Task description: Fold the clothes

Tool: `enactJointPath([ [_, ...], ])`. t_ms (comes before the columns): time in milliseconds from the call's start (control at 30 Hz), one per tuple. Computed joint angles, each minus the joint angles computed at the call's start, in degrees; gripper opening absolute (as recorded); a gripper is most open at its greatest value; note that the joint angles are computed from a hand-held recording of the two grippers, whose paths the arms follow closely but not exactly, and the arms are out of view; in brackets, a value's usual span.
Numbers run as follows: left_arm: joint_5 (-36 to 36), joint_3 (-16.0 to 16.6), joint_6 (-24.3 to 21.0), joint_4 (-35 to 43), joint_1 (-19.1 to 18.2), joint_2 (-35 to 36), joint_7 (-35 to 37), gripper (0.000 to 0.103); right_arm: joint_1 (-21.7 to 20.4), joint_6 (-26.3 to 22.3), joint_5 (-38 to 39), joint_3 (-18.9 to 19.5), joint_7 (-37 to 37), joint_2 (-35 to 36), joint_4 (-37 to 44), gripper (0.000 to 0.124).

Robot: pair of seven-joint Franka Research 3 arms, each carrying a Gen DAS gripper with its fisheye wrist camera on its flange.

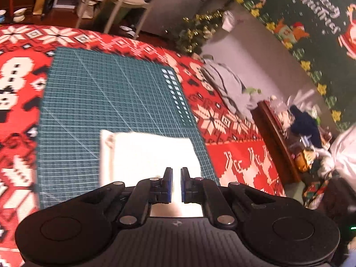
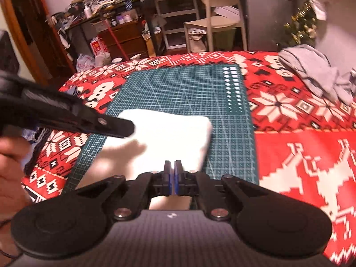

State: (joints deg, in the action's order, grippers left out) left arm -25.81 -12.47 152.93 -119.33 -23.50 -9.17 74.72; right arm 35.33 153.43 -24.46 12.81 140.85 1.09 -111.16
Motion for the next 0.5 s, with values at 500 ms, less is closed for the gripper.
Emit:
enactJointPath([
  [500, 4.4, 0.5, -1.1, -10.7, -1.8, -9.0, -7.8, 0.002, 0.0, 1.3, 6.1, 1.4, -4.6, -3.4, -5.0, 0.003],
])
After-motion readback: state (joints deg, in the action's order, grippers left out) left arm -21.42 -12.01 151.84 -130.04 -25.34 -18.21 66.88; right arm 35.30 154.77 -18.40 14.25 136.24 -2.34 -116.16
